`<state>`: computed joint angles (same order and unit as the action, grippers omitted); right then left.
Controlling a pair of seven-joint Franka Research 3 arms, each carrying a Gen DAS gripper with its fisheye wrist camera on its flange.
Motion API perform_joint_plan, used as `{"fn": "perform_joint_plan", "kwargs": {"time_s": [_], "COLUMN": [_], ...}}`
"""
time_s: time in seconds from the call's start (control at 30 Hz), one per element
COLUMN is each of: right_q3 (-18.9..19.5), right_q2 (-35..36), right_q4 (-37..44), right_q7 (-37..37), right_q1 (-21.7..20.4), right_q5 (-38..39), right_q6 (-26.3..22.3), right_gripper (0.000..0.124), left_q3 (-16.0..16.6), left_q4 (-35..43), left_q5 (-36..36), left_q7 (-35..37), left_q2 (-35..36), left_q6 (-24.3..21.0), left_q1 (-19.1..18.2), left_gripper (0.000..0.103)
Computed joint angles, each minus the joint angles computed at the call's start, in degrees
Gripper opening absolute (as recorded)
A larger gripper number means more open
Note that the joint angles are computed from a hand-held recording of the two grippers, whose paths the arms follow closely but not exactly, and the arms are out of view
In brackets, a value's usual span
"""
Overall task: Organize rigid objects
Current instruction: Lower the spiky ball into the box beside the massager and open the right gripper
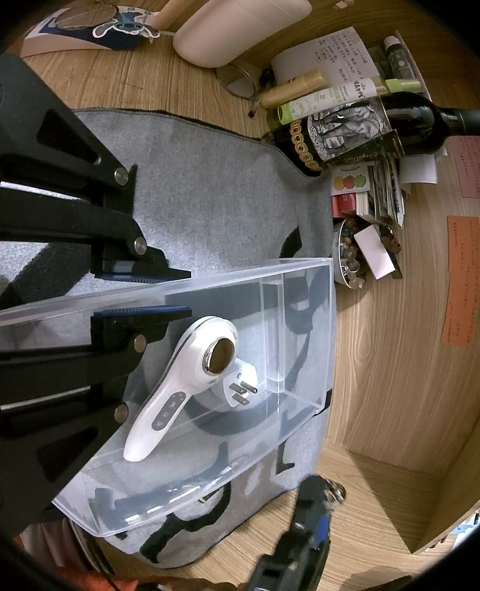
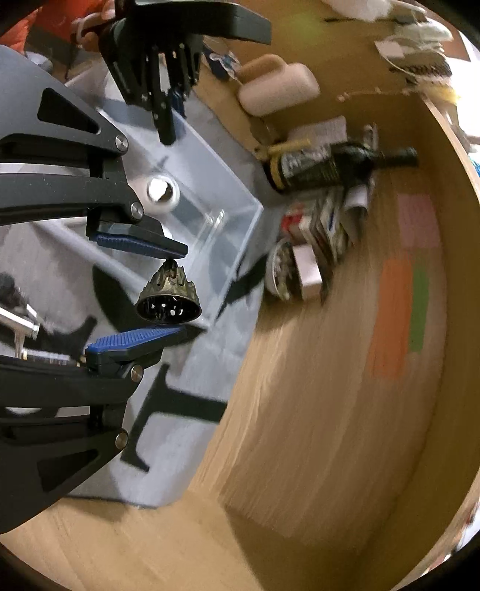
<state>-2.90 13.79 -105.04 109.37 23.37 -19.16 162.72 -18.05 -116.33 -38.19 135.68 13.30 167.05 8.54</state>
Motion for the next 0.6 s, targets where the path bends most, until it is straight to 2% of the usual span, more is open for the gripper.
{"fn": "perform_joint_plan", "kwargs": {"time_s": [0.27, 0.6], "right_q3": [2.39, 2.18], "right_q2": [4.15, 7.29], "right_q4": [4.08, 7.39], "right_q7": [-8.11, -12.99], "right_q1": [0.12, 1.68], "right_q5": [5.22, 6.77], "right_q6": [-5.16, -11.90], "right_gripper": [0.034, 0.034], "left_q3": [-0.09, -0.14], "left_q4": [0.01, 0.00], "left_q5": [-0.05, -0.03], "left_q7": [-0.14, -0.21], "left_q2": [0.04, 0.03], "left_q6": [-0.02, 0.02], "left_q1": [-0.02, -0.04], "left_gripper": [0.010, 0.011]}}
